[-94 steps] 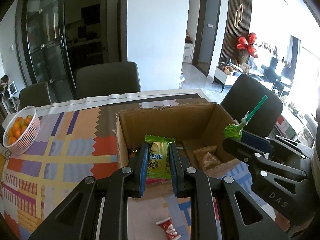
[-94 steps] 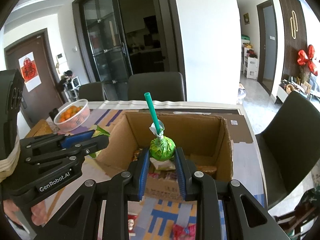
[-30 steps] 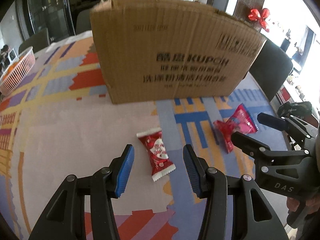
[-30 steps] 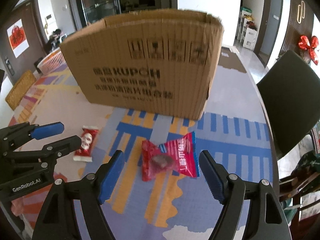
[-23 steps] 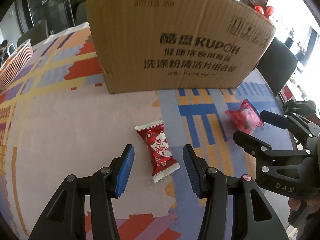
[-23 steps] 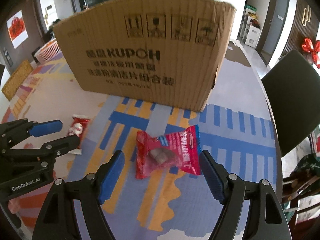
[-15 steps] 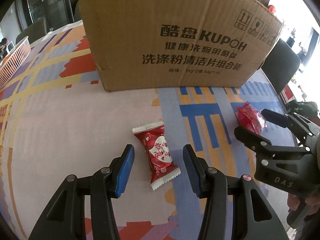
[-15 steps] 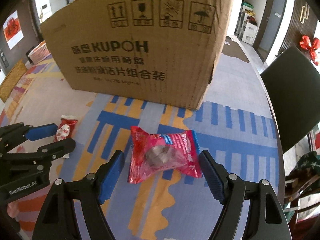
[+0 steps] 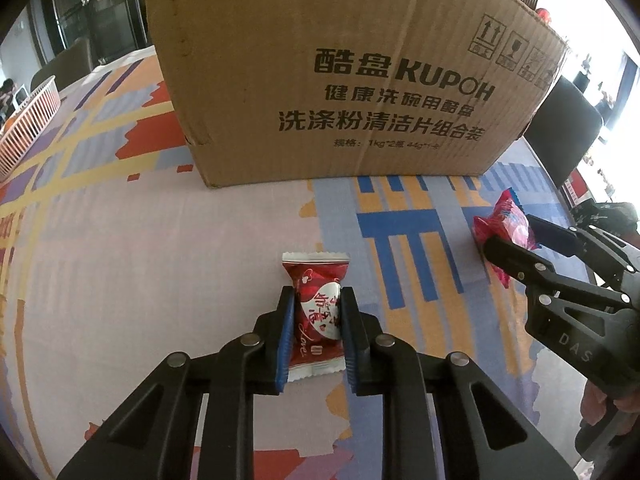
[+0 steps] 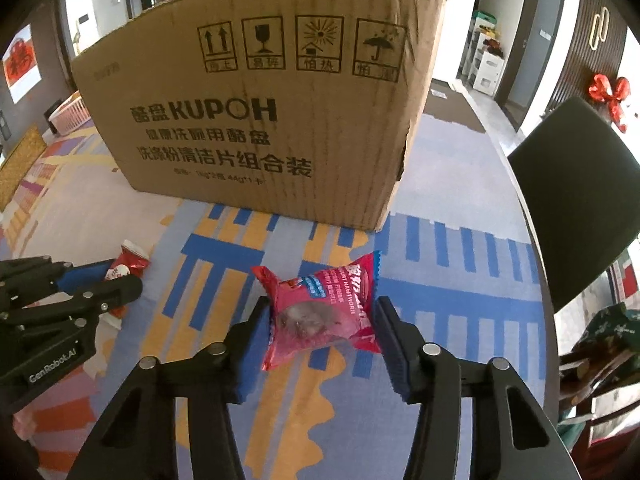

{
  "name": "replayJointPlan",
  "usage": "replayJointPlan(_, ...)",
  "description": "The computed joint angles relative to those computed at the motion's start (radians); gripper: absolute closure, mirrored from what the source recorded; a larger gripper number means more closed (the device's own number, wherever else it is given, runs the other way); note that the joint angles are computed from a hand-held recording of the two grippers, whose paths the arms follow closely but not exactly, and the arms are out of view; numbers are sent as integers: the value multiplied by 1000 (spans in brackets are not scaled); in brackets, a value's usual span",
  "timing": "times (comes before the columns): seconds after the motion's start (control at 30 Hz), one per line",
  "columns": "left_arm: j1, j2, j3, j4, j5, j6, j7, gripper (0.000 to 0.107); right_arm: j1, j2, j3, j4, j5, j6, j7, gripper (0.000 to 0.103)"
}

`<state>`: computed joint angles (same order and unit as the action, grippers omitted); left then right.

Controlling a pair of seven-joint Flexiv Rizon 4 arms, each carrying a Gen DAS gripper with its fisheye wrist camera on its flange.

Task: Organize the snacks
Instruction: 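Grasp the red-white candy with the left tool while the right tool grasps the pink candy bag, then carry both held candies over the box and open both tools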

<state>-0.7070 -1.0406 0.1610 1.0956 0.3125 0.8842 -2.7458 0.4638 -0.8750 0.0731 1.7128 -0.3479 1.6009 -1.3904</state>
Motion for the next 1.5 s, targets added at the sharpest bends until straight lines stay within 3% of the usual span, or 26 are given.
replayJointPlan(0.3,-28,29,18,15,31,26,-26,85,-70,15,89,9,20,-6,-21,60)
replayJointPlan(1.07,-114,178,66,56,249,-4,-152,85,-78,174,113,172,46,180,4,60)
replayJointPlan(1.5,-128,244,67,47,382,-48,-204,85,-75,214,108,180,33,262,35,59)
